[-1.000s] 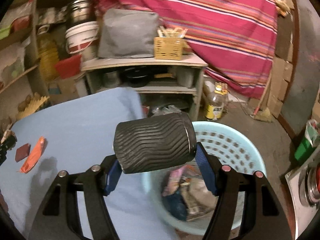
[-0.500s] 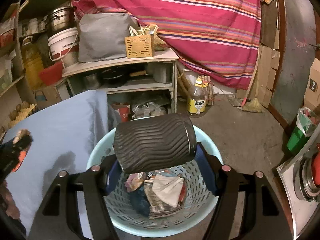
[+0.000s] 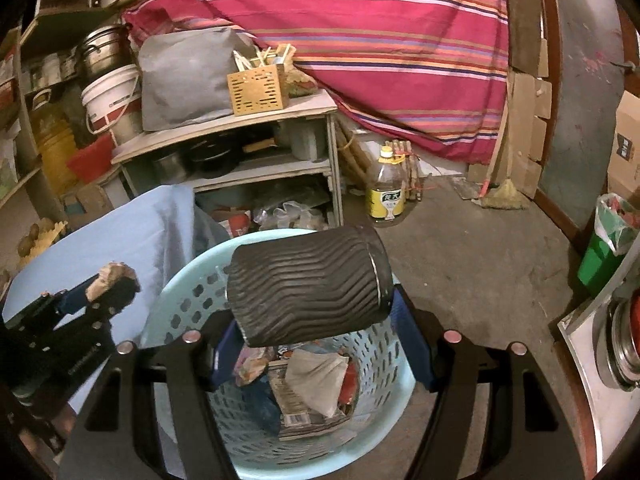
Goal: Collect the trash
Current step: 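Carry the paper and cup over the blue basket and open both tools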
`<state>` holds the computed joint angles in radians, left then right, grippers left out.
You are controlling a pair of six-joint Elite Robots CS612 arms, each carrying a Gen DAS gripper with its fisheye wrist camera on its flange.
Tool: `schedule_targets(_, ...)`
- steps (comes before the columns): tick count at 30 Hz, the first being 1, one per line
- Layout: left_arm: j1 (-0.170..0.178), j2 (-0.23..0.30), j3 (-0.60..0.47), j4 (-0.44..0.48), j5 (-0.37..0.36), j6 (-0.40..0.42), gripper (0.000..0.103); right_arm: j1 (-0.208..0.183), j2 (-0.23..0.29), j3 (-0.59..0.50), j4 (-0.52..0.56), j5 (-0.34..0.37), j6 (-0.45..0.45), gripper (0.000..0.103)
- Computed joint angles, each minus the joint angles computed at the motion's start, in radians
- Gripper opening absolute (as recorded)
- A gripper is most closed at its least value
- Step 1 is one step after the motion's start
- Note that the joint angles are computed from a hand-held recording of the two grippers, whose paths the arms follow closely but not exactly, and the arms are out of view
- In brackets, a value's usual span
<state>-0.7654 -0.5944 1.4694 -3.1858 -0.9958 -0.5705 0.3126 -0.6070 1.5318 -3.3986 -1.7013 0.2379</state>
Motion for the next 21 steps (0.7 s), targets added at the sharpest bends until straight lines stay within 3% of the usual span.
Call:
schedule_targets(6,-0.008,0.025,-0.055,0.02,-0.022,0.038,0.044,-0.017,0.001,0.006,0.0,0.008,0.022,0.067)
schedule_targets(8,-0.013,0.028,-0.063,0.017,-0.014,0.054,0.051,-0.02,0.0,0.01,0.0,0.005,0.029,0.067)
schedule_targets(10,-0.016,0.028,-0.063,0.008,0.0,0.056,0.073,-0.024,-0.002,0.014,-0.003,0.006,0.039,0.068)
schedule_targets(13,-0.019,0.02,-0.05,-0.007,0.022,0.055,0.085,-0.024,-0.002,0.015,-0.004,0.006,0.047,0.068)
schedule_targets(21,-0.004,-0.016,0.02,-0.024,0.062,-0.014,0.094,-0.014,0.002,0.003,-0.011,0.017,0.025,0.069)
